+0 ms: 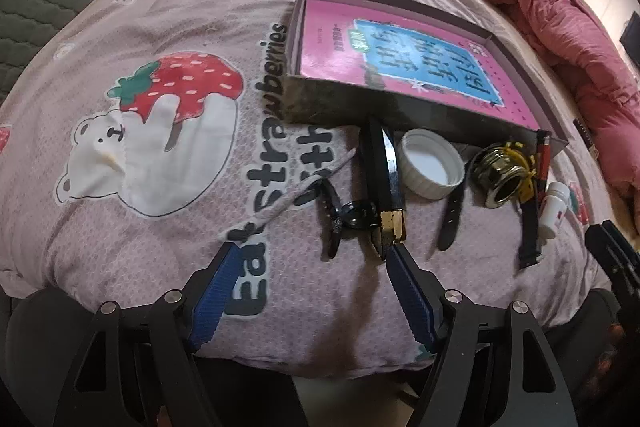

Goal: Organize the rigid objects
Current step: 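Grasp the black claw clip with the left tool while the right tool grasps the white pill bottle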

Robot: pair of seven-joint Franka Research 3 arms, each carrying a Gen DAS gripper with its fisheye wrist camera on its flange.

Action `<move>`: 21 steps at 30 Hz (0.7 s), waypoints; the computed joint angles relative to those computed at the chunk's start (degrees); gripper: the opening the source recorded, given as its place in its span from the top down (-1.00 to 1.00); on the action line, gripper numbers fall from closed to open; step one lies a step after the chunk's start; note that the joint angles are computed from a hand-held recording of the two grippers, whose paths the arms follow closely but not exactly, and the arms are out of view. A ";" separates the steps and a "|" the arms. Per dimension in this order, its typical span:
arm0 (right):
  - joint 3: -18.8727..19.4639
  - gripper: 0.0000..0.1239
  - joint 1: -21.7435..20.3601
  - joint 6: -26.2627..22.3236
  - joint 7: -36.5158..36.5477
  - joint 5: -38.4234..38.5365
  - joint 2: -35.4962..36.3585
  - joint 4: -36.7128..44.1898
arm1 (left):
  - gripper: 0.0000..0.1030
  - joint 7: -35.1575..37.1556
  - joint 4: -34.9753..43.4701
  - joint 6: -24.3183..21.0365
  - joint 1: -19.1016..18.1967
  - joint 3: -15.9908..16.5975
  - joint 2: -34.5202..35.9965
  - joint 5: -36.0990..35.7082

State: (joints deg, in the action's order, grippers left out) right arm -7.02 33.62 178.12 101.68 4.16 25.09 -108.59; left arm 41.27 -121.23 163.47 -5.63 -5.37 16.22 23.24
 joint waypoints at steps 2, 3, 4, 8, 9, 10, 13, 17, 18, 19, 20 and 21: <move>0.29 -0.22 -0.27 -0.27 -0.15 0.16 0.22 0.29 | -0.46 -0.53 0.03 -0.39 -0.34 0.56 -0.15 0.94; 0.32 -0.22 -0.30 -0.36 -0.18 0.17 0.28 0.36 | -0.40 0.08 -0.25 0.09 0.16 0.17 -0.27 0.36; 0.51 -0.22 -0.49 -0.34 -0.33 0.21 0.30 0.37 | -0.37 0.04 -0.40 0.25 0.26 0.13 -0.36 0.16; 1.07 -0.22 -1.04 -0.32 -0.83 0.53 0.37 0.36 | -0.28 0.03 -1.56 2.10 0.98 0.22 -1.09 -0.63; 1.10 -0.22 -1.06 -0.42 -0.87 0.60 0.40 0.41 | -0.28 0.35 -1.54 2.51 1.06 0.30 -0.98 -0.42; 1.13 -0.22 -1.06 -0.54 -0.90 0.63 0.48 0.51 | -0.27 -0.01 -1.39 2.04 0.56 0.75 -0.91 0.46; 1.13 -0.22 -1.00 -0.89 -1.07 0.53 0.88 0.99 | -0.08 1.40 0.15 0.58 0.67 0.43 0.38 0.72; 1.33 -0.22 -1.07 -2.00 -1.30 0.20 1.27 1.66 | 0.17 1.61 2.02 -1.18 -0.51 1.17 1.59 3.30; 1.71 -0.22 -1.41 -2.14 -1.45 0.27 1.29 1.75 | 0.29 1.69 2.09 -0.85 -0.49 1.16 1.68 3.48; 1.94 -0.22 -1.60 -2.28 -1.44 0.36 1.29 1.80 | 0.35 1.83 2.13 -0.46 -0.48 1.13 1.72 3.63; 2.19 -0.22 -1.85 -2.59 -1.33 0.58 1.30 1.93 | 0.44 2.32 2.07 0.27 -0.31 0.90 1.79 3.56; 2.66 -0.22 -2.37 -2.99 -1.18 1.04 1.30 2.07 | 0.48 2.68 2.15 0.45 -0.27 0.81 1.88 3.52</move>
State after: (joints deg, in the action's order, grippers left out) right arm -4.36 31.25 175.13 100.50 5.19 26.39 -106.52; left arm 43.95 -119.07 163.92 -5.90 -4.56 18.10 26.76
